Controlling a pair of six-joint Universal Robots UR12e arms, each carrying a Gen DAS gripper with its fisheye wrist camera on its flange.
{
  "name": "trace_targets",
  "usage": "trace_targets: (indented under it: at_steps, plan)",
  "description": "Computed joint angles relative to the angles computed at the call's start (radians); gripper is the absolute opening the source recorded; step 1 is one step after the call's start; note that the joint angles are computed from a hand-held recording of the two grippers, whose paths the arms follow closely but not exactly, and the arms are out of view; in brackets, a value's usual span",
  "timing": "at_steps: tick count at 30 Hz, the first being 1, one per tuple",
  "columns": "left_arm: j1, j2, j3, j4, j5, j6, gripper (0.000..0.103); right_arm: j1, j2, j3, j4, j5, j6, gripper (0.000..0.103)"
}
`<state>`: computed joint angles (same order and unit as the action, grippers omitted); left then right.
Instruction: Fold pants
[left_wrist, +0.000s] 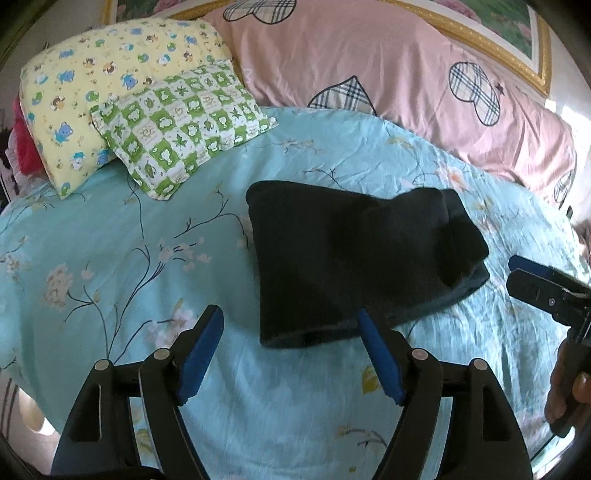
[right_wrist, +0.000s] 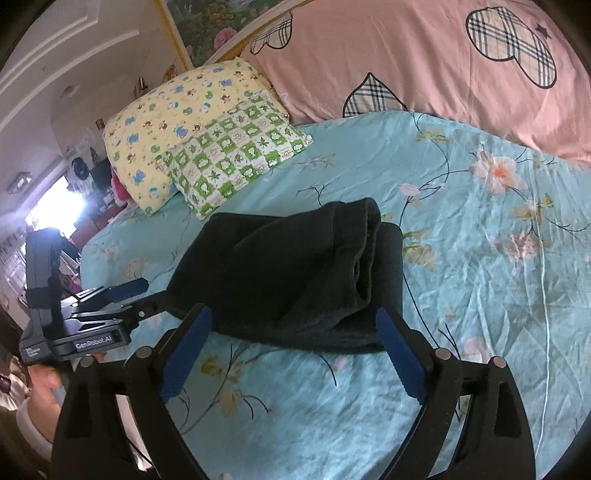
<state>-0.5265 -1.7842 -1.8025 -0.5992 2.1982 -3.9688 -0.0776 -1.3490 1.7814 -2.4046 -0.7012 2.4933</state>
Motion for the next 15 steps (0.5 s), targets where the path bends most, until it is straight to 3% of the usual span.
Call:
trace_targets:
  at_steps: [11, 15]
  plan:
    - [-0.047, -0.026, 0.023, -0.054, 0.083, 0.04, 0.081, 0.002, -0.033, 0.056, -0.058, -0.068, -0.05, 0.098]
    - [-0.047, -0.024, 0.024, -0.076, 0.068, 0.029, 0.082, 0.007, -0.042, 0.073, -0.089, -0.095, -0.066, 0.098]
